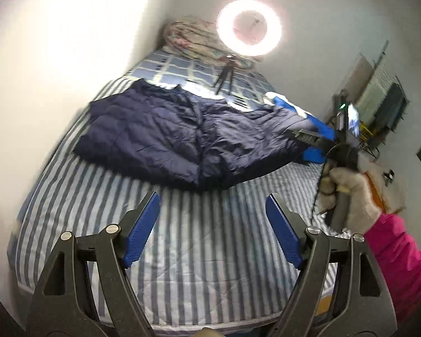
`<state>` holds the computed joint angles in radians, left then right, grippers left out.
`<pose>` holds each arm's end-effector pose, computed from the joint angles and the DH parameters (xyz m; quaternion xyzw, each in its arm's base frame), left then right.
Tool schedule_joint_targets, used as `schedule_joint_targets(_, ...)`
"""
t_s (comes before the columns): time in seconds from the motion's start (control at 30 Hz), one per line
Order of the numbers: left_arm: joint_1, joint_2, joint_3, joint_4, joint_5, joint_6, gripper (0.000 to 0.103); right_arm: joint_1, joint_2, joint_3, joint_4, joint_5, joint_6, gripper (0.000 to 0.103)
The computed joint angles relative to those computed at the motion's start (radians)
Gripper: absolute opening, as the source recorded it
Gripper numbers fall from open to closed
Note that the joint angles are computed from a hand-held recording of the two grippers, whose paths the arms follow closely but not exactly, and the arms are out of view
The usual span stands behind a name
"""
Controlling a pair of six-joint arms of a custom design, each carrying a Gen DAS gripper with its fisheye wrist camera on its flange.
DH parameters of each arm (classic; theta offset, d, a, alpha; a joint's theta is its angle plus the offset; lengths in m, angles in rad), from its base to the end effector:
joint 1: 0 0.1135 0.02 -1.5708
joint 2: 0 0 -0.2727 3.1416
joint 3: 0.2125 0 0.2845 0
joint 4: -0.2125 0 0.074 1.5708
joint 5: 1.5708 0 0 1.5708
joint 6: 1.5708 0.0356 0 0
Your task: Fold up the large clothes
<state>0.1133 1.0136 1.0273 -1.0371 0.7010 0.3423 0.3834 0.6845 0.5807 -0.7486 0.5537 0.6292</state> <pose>0.2070 0.0004 0.3223 0.1955 0.8877 -0.2647 0.3220 0.1556 0.0426 0.2383 0.2058 0.8820 -0.0598 0.4198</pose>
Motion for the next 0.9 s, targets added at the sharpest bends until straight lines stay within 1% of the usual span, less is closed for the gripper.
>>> schedule_joint_targets(0.03, 0.004, -0.006, -0.011, 0.006, -0.023, -0.001, 0.08, 0.014, 0.018, 0.013, 0.004, 0.012, 0.0, 0.011)
schedule_joint_targets(0.07, 0.018, -0.004, -0.011, -0.007, -0.025, 0.01, 0.08, 0.027, 0.034, 0.029, 0.013, 0.019, -0.002, 0.011)
schedule_joint_targets(0.2, 0.121, -0.001, 0.025, -0.034, 0.058, 0.055, 0.08, 0.1, 0.135, 0.105, 0.07, 0.067, -0.027, 0.011)
schedule_joint_targets(0.3, 0.199, -0.026, 0.035, -0.033, 0.108, 0.086, 0.08, 0.142, 0.269, 0.183, 0.158, 0.074, -0.059, 0.011)
schedule_joint_targets(0.43, 0.294, -0.025, 0.07, -0.103, 0.192, 0.172, 0.08, 0.193, 0.47, 0.295, 0.282, 0.062, -0.102, 0.01)
schedule_joint_targets(0.57, 0.378, -0.032, 0.089, -0.146, 0.246, 0.259, 0.08, 0.246, 0.706, 0.43, 0.413, 0.017, -0.153, 0.01)
schedule_joint_targets(0.67, 0.43, -0.022, 0.1, -0.173, 0.265, 0.313, 0.08, 0.283, 0.93, 0.57, 0.49, -0.035, -0.206, 0.01)
schedule_joint_targets(0.73, 0.452, 0.0, 0.11, -0.189, 0.262, 0.337, 0.08, 0.292, 1.048, 0.646, 0.516, -0.084, -0.215, 0.01)
schedule_joint_targets(0.8, 0.471, 0.022, 0.121, -0.201, 0.256, 0.351, 0.08, 0.292, 1.189, 0.742, 0.533, -0.161, -0.21, 0.01)
schedule_joint_targets(0.9, 0.487, 0.047, 0.132, -0.195, 0.254, 0.338, 0.08, 0.297, 1.359, 0.868, 0.524, -0.232, -0.209, 0.009)
